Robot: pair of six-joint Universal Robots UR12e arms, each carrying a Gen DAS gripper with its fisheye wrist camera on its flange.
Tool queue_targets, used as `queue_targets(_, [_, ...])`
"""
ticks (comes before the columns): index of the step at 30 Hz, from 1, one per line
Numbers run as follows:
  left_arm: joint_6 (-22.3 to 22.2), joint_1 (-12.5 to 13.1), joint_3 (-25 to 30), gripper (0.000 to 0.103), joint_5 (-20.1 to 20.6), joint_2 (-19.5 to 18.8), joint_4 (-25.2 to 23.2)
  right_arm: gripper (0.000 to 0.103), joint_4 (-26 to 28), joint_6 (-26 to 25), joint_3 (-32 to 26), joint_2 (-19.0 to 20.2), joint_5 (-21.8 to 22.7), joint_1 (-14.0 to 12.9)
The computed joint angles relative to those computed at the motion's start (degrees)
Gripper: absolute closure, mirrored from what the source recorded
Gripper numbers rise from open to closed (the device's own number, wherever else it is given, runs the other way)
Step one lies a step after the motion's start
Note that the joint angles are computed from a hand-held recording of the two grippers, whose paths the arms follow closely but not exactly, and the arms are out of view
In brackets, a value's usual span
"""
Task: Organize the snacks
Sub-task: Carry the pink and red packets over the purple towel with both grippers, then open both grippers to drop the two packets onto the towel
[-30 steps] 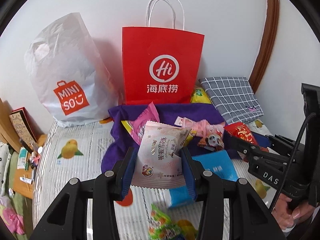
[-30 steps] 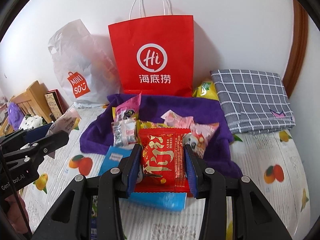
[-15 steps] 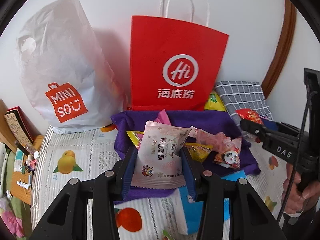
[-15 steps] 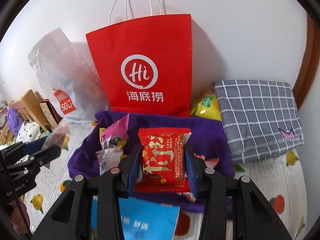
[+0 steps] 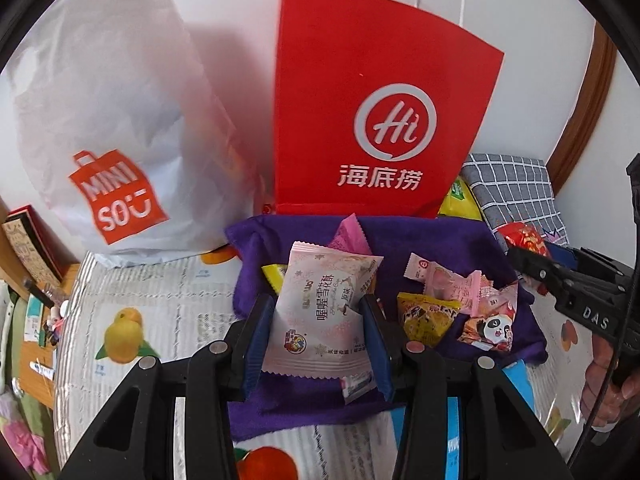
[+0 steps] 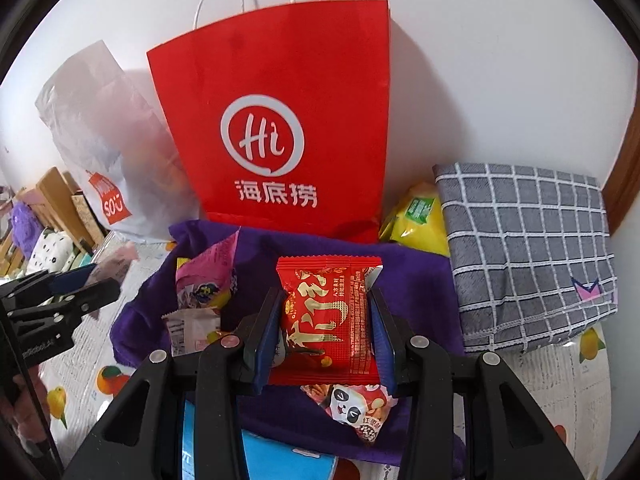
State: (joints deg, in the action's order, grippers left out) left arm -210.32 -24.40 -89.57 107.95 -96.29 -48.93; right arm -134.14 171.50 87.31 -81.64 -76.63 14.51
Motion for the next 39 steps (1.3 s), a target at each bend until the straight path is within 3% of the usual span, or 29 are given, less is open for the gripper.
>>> queue_targets(8, [1.3,0.3,1.9,0.061,-3.6,-2.1,-0.3,0.061,3.6,-2.2,-0.5,0.9,0.9,-0.3])
queue_targets(14, [2.3,0.3,3.1,0.061,-3.3,-3.5,-1.7,0.061,5.0,-2.3,-0.4,1.3,2.5,0.0])
queue_targets(23, [1.6,0.6,2.8,0.060,-4.6,-4.0,-2.6,0.061,7.7,-2.2,-1.0,2.4,1.3,0.4])
queue_targets(32, [0.9,0.7,2.8,0.059,-5.3,-4.4,-1.9,0.060,6.3,-2.2,-0.5,2.4,0.7,0.4])
queue_targets(35, [0.6,0.9,2.6,0.058,-6.2,-4.2,-1.3,0.053,6.4,-2.4,-0.6,2.3,0.6,0.4])
queue_targets(37, [0.5,1.1,2.3,0.052,-6.8,-4.1,-0.6,0.049,6.1,-2.2,-0.5,2.2,1.1,0.2])
queue_targets(39, [0.3,1.1,2.2,0.038,-6.9,-3.9,-0.1,0.044,6.1,-2.1,-0.6,2.1,1.2,0.2])
